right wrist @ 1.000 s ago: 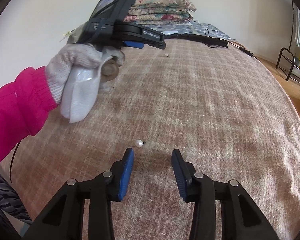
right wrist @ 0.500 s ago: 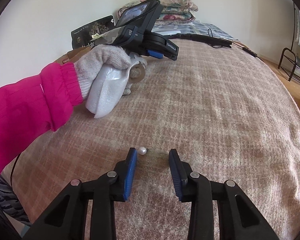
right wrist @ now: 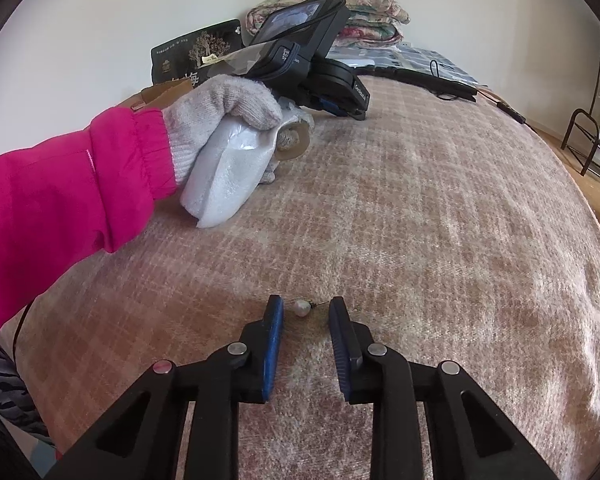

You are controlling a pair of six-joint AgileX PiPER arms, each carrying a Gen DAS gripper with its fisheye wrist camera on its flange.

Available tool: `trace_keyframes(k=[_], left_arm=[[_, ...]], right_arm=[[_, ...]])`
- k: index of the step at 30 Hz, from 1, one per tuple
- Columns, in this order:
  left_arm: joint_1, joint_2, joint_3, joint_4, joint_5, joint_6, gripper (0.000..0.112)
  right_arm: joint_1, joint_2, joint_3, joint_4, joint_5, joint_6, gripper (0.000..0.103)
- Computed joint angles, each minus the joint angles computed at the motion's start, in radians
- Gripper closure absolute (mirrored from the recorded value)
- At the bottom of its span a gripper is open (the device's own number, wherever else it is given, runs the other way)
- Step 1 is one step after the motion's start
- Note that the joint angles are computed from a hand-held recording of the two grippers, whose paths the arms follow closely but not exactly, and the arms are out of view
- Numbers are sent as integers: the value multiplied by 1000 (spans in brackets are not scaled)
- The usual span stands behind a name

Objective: Organize jewelry
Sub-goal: 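Close the left tool on the small pearl pendant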

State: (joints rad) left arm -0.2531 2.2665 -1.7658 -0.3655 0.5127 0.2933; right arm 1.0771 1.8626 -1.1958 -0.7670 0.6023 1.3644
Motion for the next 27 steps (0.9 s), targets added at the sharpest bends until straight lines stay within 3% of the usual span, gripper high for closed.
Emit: trace_keyframes(k=[5, 13, 15, 19, 27], left_arm=[[0, 2, -2, 2, -2, -1, 97], [-12, -28, 37, 50, -36, -40, 97], [-12, -45, 57, 55, -41, -44, 105], [-12, -89, 110, 71, -59, -43, 105], [24, -137, 176, -5, -86, 18, 105]], right_arm=[[-8, -9, 21, -20, -31, 38, 94], [-9, -28, 39, -50, -55, 79, 94], [-7, -33, 40, -57, -51, 86, 94], [-1, -48, 45, -63, -45, 93, 94], [6, -72, 65, -83, -29, 133, 94]])
